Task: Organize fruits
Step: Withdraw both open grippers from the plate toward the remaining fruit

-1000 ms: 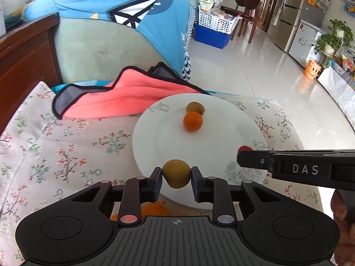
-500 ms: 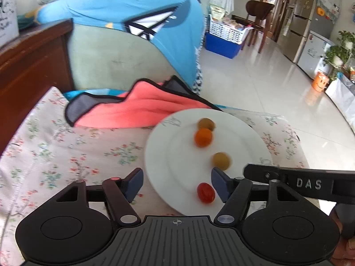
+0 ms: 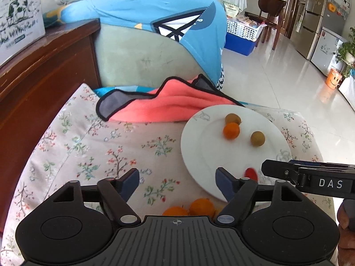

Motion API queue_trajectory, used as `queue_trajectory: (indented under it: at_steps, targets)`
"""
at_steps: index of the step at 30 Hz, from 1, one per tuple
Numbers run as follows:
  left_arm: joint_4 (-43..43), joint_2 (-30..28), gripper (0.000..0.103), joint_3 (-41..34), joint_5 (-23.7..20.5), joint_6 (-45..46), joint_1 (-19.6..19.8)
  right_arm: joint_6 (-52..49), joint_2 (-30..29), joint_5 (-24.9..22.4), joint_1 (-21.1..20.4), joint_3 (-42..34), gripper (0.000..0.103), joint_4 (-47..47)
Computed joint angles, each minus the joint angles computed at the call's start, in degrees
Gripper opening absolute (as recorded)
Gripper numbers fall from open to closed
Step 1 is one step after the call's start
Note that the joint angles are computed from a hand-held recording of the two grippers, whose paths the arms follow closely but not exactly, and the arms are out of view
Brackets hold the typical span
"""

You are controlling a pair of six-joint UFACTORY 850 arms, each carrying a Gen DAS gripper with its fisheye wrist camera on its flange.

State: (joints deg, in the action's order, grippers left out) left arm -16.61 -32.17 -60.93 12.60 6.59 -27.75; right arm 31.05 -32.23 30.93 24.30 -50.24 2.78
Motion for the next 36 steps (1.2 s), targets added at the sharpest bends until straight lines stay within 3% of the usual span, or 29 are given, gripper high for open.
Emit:
queue_trajectory:
  at_steps: [5, 19, 26, 31, 34, 36]
  targets:
    - [2.7, 2.1, 0.083, 2.5, 0.4, -2.8, 1.0, -0.1, 0.6, -0.6, 0.6, 0.3, 0.067, -3.8]
    - [9.8, 9.3, 0.083, 11.9, 3.3, -11.7, 5.6, -7.4, 3.5, 1.3, 5.0, 3.7, 0.067, -2.6]
    - [9.0, 10.6, 0.083, 14.8, 2.9, -10.4, 6.7, -9.8, 3.3, 0.6, 7.4, 3.9, 0.067, -1.6]
    - [14.2, 11.1, 0.083, 16.8, 2.7, -13.4, 7.0, -7.2, 2.8, 0.7, 8.5, 4.0, 0.067, -4.6]
    - [14.5, 10.9, 0.083, 17.3, 2.0, -11.6, 6.7, -6.7, 2.2, 0.5, 9.3, 3.5, 0.067, -6.8]
    - [8.4, 10.7, 0.083, 17.4, 1.9, -4.5, 6.3, -7.0, 1.5, 0.1, 9.9, 2.9, 0.066, -8.0]
